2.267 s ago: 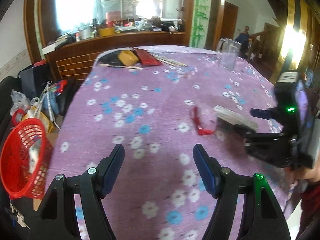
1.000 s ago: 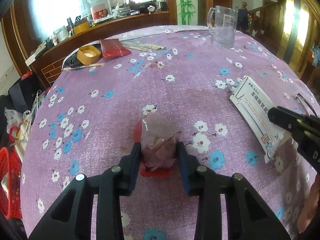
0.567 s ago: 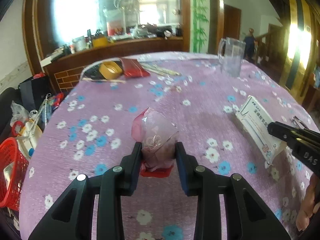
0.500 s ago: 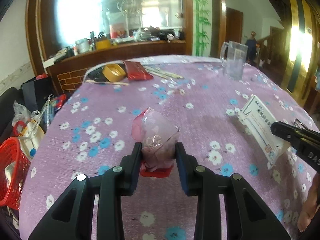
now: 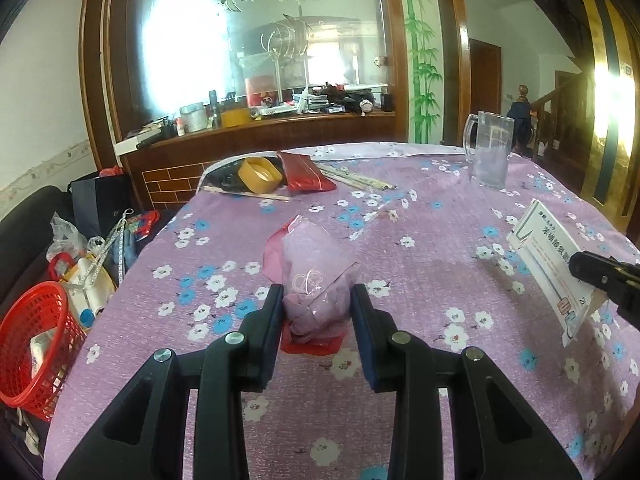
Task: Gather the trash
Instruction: 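Lift the pink wrapper with the left gripper while the right lifts the white box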
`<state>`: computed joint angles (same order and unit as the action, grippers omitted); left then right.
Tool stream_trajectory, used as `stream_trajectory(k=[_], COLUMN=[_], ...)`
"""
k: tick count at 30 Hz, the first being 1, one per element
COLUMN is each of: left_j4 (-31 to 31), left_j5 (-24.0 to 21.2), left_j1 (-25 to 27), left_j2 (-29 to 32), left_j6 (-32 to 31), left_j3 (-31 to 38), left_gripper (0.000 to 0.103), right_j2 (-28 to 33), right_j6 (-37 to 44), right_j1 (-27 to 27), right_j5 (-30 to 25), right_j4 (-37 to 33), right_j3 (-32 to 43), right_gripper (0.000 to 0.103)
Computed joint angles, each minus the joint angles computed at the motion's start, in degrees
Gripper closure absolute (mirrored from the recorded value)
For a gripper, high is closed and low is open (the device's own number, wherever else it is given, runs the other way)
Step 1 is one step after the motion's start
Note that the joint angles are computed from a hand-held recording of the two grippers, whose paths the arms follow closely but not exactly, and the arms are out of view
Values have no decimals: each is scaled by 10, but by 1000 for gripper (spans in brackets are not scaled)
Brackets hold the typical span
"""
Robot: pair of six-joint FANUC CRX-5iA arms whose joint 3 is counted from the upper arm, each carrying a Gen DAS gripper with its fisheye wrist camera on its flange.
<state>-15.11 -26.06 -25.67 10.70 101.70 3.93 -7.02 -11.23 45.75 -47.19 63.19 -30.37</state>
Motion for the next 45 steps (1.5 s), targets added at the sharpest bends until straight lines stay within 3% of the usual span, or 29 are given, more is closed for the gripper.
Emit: stream_trajectory(k=[6, 11, 21, 26, 45], left_j4=[-54, -26, 78, 80, 126], left_j5=[1, -3, -4, 0, -3], left_j1=[-13, -8, 18, 29, 74], left_j2=[-4, -8, -67, -105, -147], left_j6=[41, 13, -104, -118, -161], left_j3=[6, 0, -68, -109, -163], left_gripper=[71, 71, 71, 71, 70], right_j2=[-1, -7, 3, 28, 52], right_j6=[-11, -24, -39, -33, -17], right_j1=[-2, 5, 106, 144, 171], right_j5=[-7, -16, -147, -208, -172], right_j4=[6, -23, -55, -64, -71], right_j3=[-3, 7, 52, 76, 105], right_gripper=[88, 88, 88, 88, 88])
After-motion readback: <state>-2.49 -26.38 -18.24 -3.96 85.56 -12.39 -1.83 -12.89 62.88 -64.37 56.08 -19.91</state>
